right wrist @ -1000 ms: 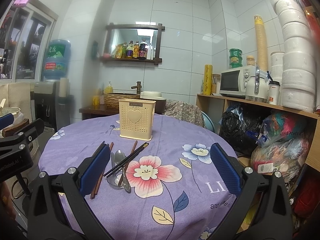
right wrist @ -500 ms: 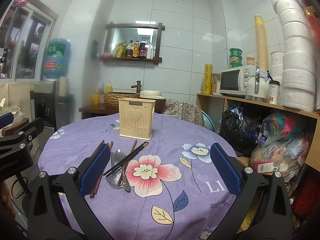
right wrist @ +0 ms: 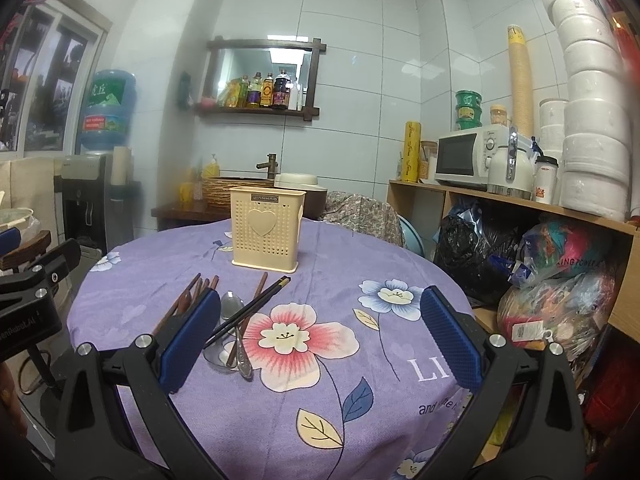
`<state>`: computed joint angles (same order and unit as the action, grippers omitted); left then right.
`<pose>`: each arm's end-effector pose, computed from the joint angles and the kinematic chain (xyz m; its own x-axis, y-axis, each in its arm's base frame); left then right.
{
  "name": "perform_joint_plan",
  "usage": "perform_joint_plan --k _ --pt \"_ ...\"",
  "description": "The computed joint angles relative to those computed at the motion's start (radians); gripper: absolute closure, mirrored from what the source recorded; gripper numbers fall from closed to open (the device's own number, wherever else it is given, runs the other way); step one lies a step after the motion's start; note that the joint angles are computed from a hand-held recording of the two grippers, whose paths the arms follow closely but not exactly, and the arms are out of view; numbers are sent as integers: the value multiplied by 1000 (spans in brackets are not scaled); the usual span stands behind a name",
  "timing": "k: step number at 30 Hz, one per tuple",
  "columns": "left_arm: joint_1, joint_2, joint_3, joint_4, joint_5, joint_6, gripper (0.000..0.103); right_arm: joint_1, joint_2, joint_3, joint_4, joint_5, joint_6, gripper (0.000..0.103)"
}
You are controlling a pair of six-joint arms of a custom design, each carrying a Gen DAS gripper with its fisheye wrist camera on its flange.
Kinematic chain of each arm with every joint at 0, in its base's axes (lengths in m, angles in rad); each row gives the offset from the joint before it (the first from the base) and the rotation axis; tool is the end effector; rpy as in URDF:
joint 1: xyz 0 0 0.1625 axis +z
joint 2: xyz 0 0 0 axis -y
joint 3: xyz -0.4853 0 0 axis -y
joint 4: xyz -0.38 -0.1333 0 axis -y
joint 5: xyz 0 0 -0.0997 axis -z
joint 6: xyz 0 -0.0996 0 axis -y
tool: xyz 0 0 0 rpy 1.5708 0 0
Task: Organize utensils
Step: 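Lower the right gripper onto the black gold-tipped chopsticks and close it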
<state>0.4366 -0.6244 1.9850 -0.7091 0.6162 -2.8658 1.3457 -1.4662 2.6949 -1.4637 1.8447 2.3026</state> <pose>-0.3246 -0.3883 -0.0396 -0.6513 0.3097 -0.6927 0.7554 0.1788 -0.6304 0.0379 -0.3109 0.2125 -0.5492 0.4838 0.6814 -0.6892 0.1990 -0.6967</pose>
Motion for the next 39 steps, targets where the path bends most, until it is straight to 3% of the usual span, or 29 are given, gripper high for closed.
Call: perform_joint_plan --k 6,13,16,20,22,25,29,31,33,39 --pt "37 22 -66 102 10 -12 5 -10 -25 -63 142 27 31 5" --pt "133 58 -241 437 103 -155 5 4 -14 -172 281 89 -16 5" --pt "168 88 -328 549 129 -151 5 1 -15 -259 429 104 -10 5" --pt "230 127 -473 753 225 -215 5 -11 5 -416 697 121 58 5" --pt "257 164 -571 886 257 -252 10 -14 27 -485 801 130 88 5" --pt "284 198 -662 988 304 -269 18 -15 59 -582 929 140 125 6" --pt "304 256 -785 1113 331 -277 30 -11 112 -702 1084 141 158 14" --pt "314 286 -848 1179 342 -282 39 -8 145 -762 1160 153 180 25" --pt "330 318 -919 1253 380 -303 46 -20 180 -840 1280 137 248 34" --pt "344 365 -1018 1330 379 -345 50 -49 311 -1091 1615 118 480 58"
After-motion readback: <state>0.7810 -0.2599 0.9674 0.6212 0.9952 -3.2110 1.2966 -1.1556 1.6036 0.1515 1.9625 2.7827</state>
